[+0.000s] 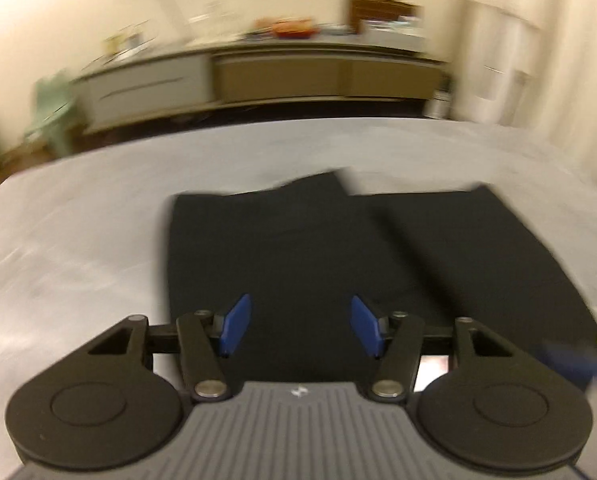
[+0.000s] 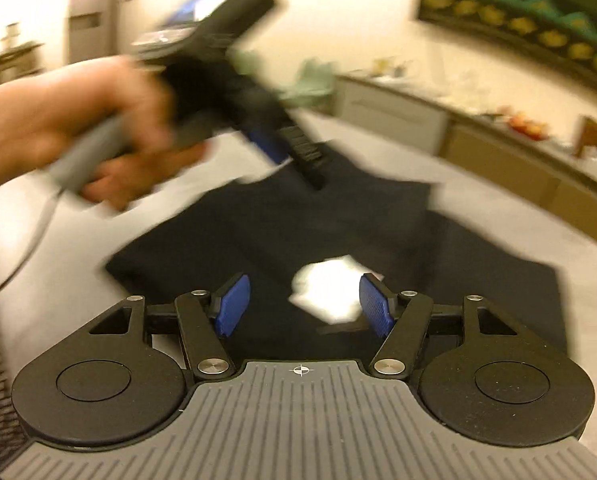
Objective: Fold clothes
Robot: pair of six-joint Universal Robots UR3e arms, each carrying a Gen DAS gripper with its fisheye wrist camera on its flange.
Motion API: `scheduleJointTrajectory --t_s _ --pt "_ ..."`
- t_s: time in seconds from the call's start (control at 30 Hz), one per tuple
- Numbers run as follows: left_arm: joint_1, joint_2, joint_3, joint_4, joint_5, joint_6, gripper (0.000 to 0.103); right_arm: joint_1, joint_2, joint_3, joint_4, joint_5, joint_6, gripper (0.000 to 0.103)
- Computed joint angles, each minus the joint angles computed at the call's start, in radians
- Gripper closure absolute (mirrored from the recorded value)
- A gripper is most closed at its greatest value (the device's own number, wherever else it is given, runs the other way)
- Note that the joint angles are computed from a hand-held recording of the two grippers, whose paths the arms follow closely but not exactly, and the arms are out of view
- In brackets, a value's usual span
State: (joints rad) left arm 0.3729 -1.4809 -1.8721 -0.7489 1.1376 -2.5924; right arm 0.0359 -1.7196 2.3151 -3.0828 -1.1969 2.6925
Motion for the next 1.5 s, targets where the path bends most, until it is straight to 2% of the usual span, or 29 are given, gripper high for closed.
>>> scheduleJointTrajectory --t_s 0.07,0.17,0.23,0.27,0.37,0.5,0.53,0.63,0.7,0.73,0.87,0.93,1.0,1.03,1.1,1.2,1.23,1.27,1.3,1.33,1.37,1.43,1.47,1.5 --pt "-0.106 -0.029 -0.015 0.056 0.063 -0.002 0.046 -0.008 0.037 -0.02 -0.009 -0.082 0.026 0.04" --pt "-0.229 -0.093 -0.033 0.137 0.188 0.005 0.045 -0.033 0.111 -0.057 0.031 -0.124 -0.003 0.044" --pt "-0.268 -0.146 -0.067 0.244 0.267 0.02 0.035 -0.058 0.122 -0.042 0.046 -0.113 -0.052 0.045" --pt "-0.256 -0.134 -0.089 0.259 0.269 0.029 0.034 -0.078 0.108 -0.027 0.041 -0.107 -0.063 0.042" --pt "-0.24 -0.114 -0.059 0.189 0.276 -0.001 0.034 -0.109 0.101 -0.049 0.084 -0.122 -0.049 0.042" --pt "-0.243 -0.103 -0.04 0.139 0.272 -0.022 0.036 -0.232 0.08 -0.02 0.143 0.063 -0.095 0.04" --pt "-0.251 -0.113 -0.02 0.122 0.274 -0.028 0.037 -0.26 0.064 -0.033 0.216 0.116 -0.107 0.04" --pt "-0.244 -0.075 0.017 0.05 0.226 -0.071 0.037 -0.426 -0.109 -0.077 0.572 0.304 -0.186 0.037" --pt "-0.244 -0.06 0.051 0.007 0.181 -0.112 0.037 -0.549 -0.154 -0.125 0.69 0.369 -0.19 0.027" --pt "-0.245 -0.055 0.069 -0.012 0.157 -0.134 0.037 -0.605 -0.162 -0.156 0.733 0.391 -0.182 0.027" --pt "-0.344 -0.15 0.198 -0.047 0.163 -0.245 0.037 -0.696 -0.092 -0.202 0.704 0.284 -0.084 0.026" --pt "-0.401 -0.204 0.267 -0.052 0.169 -0.302 0.033 -0.703 -0.079 -0.158 0.692 0.259 -0.084 0.027" --pt "-0.462 -0.272 0.354 -0.06 0.192 -0.347 0.021 -0.681 -0.096 -0.068 0.592 0.247 -0.114 0.032" --pt "-0.492 -0.308 0.402 -0.067 0.205 -0.366 0.021 -0.667 -0.106 -0.02 0.531 0.241 -0.132 0.035" --pt "-0.555 -0.409 0.536 -0.116 0.237 -0.403 0.018 -0.678 -0.205 0.104 0.452 0.259 -0.222 0.071" --pt "-0.649 -0.596 0.789 -0.25 0.295 -0.422 0.018 -0.632 -0.27 0.245 0.221 0.228 -0.285 0.089" --pt "-0.68 -0.661 0.88 -0.305 0.328 -0.418 0.018 -0.638 -0.277 0.28 0.16 0.245 -0.312 0.089" --pt "-0.71 -0.732 0.983 -0.367 0.36 -0.415 0.021 -0.644 -0.266 0.296 0.117 0.266 -0.323 0.091" --pt "-0.741 -0.78 1.044 -0.391 0.418 -0.407 0.039 -0.649 -0.253 0.311 0.072 0.287 -0.333 0.092" --pt "-0.772 -0.819 1.084 -0.397 0.487 -0.397 0.046 -0.667 -0.267 0.325 0.066 0.322 -0.353 0.092" --pt "-0.776 -0.824 1.086 -0.39 0.503 -0.39 0.065 -0.686 -0.291 0.33 0.09 0.349 -0.374 0.092" --pt "-0.763 -0.805 1.058 -0.364 0.49 -0.38 0.08 -0.727 -0.343 0.331 0.169 0.398 -0.419 0.092" --pt "-0.748 -0.777 1.03 -0.351 0.471 -0.374 0.086 -0.761 -0.387 0.327 0.249 0.436 -0.449 0.088" --pt "-0.721 -0.728 0.984 -0.339 0.445 -0.373 0.088 -0.792 -0.427 0.31 0.341 0.473 -0.461 0.075"
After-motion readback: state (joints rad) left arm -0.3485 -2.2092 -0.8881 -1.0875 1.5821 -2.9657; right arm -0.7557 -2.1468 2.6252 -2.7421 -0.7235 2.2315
